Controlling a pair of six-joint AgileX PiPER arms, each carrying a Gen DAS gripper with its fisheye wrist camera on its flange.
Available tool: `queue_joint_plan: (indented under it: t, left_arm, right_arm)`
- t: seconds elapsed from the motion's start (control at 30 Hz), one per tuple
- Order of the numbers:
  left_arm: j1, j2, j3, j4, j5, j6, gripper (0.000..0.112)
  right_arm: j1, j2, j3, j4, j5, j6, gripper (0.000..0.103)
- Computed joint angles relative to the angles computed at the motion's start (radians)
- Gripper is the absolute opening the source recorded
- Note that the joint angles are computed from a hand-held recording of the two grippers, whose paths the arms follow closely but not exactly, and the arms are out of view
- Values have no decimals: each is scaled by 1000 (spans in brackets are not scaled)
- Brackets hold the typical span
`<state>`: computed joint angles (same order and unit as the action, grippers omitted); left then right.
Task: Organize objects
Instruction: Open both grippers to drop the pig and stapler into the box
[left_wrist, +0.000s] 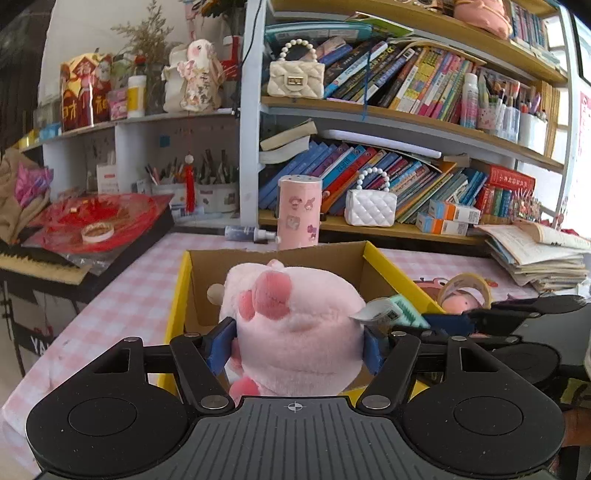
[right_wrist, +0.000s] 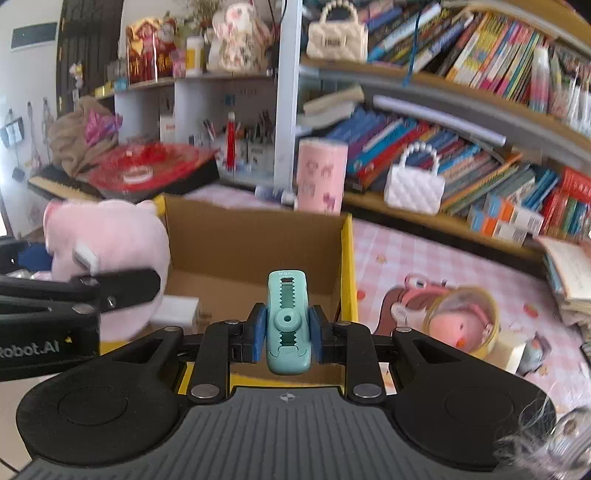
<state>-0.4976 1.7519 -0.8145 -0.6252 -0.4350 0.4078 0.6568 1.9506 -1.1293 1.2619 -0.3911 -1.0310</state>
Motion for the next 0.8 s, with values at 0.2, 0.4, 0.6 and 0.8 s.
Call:
queue_joint_plan:
  t: [0.2,0.4,0.6,0.8]
  left_arm:
    - [2,19,-38,-76,41,82,72]
    - [11,16,-26,-40,46,28,83]
    - [-5,-30,24,2,22,-18,84]
    - [-38,-83,70,-53,31,-25,84]
  right_arm:
    - [-28,18,-7,-19,66,22,23]
    - [-9,16,15,-79,12,45,36]
    - [1,-31,66,-96,1,94,46]
    - [49,-132,193,-153,-65,187,48]
